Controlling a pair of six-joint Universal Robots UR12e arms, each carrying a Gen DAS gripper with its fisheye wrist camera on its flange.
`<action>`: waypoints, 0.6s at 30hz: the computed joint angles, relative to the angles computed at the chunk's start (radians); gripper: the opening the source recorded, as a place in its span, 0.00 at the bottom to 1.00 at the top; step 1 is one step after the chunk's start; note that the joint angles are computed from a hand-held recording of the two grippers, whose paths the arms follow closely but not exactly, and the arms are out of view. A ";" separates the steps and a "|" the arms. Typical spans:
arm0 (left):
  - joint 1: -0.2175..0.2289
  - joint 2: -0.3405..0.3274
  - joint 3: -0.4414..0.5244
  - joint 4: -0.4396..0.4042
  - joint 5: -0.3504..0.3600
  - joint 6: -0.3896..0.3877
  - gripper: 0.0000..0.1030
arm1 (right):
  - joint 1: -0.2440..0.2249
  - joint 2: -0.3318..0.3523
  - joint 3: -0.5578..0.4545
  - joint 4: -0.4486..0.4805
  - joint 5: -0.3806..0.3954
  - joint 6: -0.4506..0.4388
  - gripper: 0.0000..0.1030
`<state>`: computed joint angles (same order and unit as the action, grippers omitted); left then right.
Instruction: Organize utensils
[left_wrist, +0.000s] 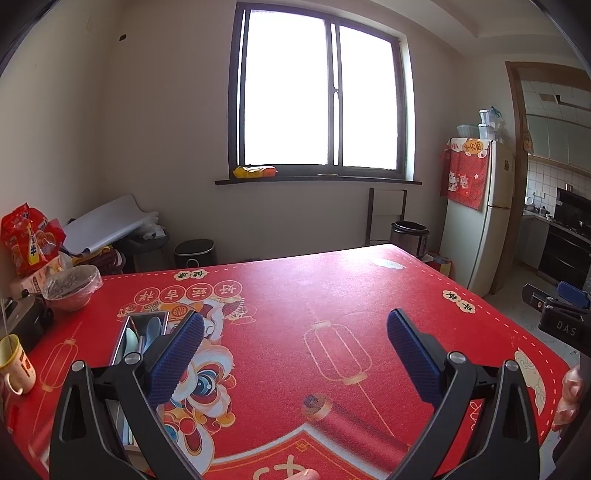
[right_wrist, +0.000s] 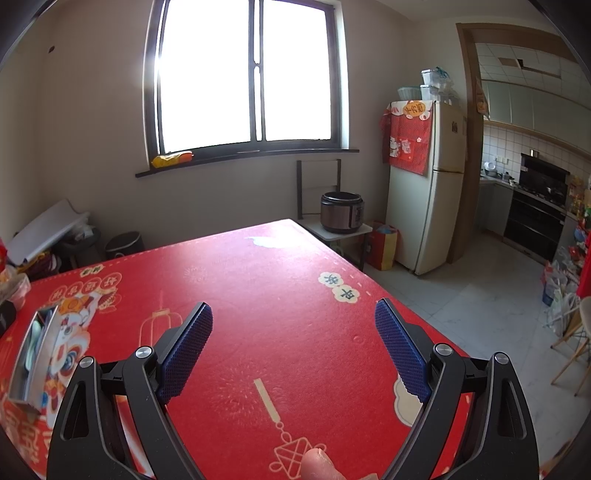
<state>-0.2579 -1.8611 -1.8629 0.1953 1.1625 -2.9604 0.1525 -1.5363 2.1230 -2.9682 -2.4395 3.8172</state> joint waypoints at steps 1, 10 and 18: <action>0.000 0.000 0.000 0.000 0.000 0.000 0.94 | 0.000 0.000 -0.001 0.002 -0.001 0.001 0.84; 0.002 -0.002 -0.001 -0.003 0.002 -0.001 0.94 | -0.001 0.002 -0.001 0.003 0.004 0.003 0.84; 0.001 -0.001 -0.002 -0.002 0.004 -0.001 0.94 | -0.001 0.002 -0.002 0.006 0.005 0.004 0.84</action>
